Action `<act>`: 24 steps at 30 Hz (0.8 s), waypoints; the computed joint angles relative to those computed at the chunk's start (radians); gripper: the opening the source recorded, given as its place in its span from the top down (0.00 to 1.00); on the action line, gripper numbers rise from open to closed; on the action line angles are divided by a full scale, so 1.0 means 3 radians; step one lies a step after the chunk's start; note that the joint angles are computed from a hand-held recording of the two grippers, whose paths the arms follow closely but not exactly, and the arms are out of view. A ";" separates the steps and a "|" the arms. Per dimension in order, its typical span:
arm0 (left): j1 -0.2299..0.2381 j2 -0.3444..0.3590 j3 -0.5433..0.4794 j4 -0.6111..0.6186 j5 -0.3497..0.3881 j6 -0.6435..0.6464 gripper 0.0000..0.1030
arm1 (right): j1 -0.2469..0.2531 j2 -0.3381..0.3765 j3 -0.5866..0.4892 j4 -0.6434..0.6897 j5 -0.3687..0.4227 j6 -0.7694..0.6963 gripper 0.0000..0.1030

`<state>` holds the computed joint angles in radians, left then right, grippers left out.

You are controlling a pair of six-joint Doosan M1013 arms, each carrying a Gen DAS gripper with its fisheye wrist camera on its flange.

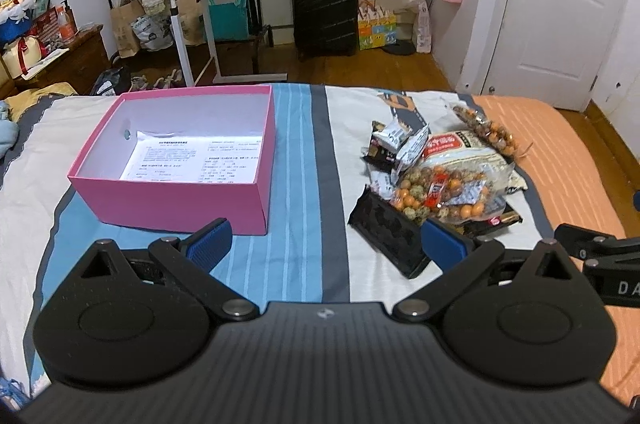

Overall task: Organize snacks
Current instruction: 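Grasp the black snack bag with the left tool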

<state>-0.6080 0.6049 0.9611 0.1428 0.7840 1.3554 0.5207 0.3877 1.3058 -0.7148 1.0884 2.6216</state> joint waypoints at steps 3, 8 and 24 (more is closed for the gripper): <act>0.0001 0.0020 -0.0030 -0.0034 0.0010 0.0027 0.03 | -0.0031 -0.0084 0.0153 -0.0095 -0.0378 0.0005 0.00; 0.0013 0.0175 -0.0275 -0.0098 0.0215 0.0153 0.01 | -0.0127 -0.0283 0.0565 -0.0210 -0.1414 -0.0008 0.00; 0.0129 0.1145 -0.1373 -0.1020 0.0942 -0.0142 0.03 | -0.0523 0.0205 0.0590 0.1610 -0.1998 -0.1436 0.37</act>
<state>-0.5692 0.9484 0.5493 -0.1633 1.0667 1.3129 0.3637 0.4491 1.4828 -0.2317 0.4890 2.1910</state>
